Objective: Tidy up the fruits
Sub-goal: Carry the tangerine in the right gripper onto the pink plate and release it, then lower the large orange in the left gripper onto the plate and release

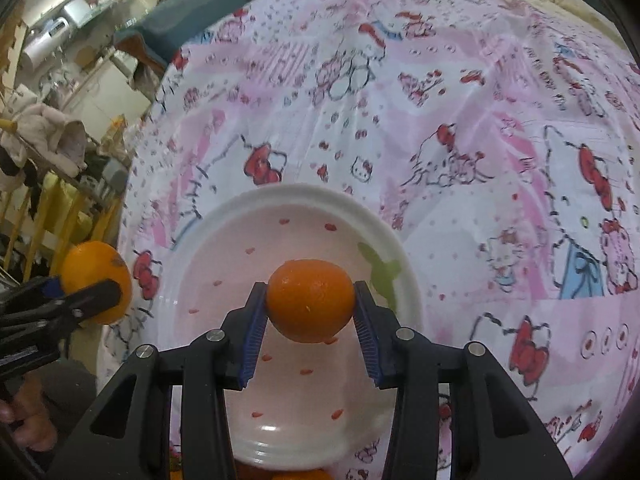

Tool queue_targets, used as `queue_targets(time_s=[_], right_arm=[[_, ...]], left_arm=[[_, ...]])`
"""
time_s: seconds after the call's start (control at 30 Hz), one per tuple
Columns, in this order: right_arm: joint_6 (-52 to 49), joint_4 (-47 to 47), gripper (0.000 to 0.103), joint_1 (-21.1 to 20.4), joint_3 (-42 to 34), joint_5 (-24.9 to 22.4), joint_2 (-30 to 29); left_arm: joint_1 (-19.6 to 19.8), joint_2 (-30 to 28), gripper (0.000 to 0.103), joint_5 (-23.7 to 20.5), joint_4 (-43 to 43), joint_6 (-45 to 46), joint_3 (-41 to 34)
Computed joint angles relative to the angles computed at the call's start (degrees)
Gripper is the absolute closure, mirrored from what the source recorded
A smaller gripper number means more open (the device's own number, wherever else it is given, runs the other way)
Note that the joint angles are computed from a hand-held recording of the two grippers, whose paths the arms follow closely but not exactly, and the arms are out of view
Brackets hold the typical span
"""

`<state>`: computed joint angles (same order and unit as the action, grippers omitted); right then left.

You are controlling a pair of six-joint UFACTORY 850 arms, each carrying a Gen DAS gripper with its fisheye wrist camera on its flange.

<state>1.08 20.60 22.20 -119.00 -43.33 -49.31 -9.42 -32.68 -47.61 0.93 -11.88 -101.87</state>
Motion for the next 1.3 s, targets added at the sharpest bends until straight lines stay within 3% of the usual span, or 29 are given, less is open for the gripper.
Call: queue_targets(time_s=[0.1, 0.4, 0.47, 0.53, 0.67, 0.77, 0.9, 1.07, 1.3], right_arm=[[3.1, -3.6, 0.058, 0.4, -3.1, -2.6, -2.5], [0.8, 0.3, 0.057, -0.3, -2.9, -1.9, -2.7], [-0.2, 2.2, 0.042, -0.5, -1.8, -1.0, -2.0], [-0.2, 2.4, 0.033, -0.5, -0.2, 0.8, -0.8], [0.8, 0.9, 0.033, -0.5, -0.1, 1.4, -0.2], [1.4, 0.9, 0.033, -0.8, 2.7, 3.1, 2.1], [3.6, 1.9, 0.033, -1.3, 11.8, 8.9, 8.4], [6.5, 0.7, 0.033, -2.3, 17.0, 10.3, 12.6], [8.4, 6.6, 0.033, -4.0, 24.8, 13.4, 17.5]], left_arm=[[-0.4, -0.3, 0.05, 0.6, 0.5, 0.7, -0.3], [-0.8, -1.2, 0.049, -0.1, 0.7, 0.4, -1.0], [-0.7, -1.3, 0.049, -0.2, 0.1, 0.6, -1.0], [-0.6, -1.3, 0.049, -0.3, 0.0, 0.6, -0.9], [-0.7, -1.3, 0.049, -0.3, -0.2, 0.7, -0.7], [-1.4, -2.1, 0.049, -1.5, 1.4, 0.0, -1.6], [-1.9, -3.4, 0.049, -3.4, 0.1, 1.0, -3.2], [-2.4, -5.2, 0.049, -5.1, -2.0, 2.4, -5.4], [-3.4, -9.2, 0.049, -7.2, 0.5, 2.9, -10.6]])
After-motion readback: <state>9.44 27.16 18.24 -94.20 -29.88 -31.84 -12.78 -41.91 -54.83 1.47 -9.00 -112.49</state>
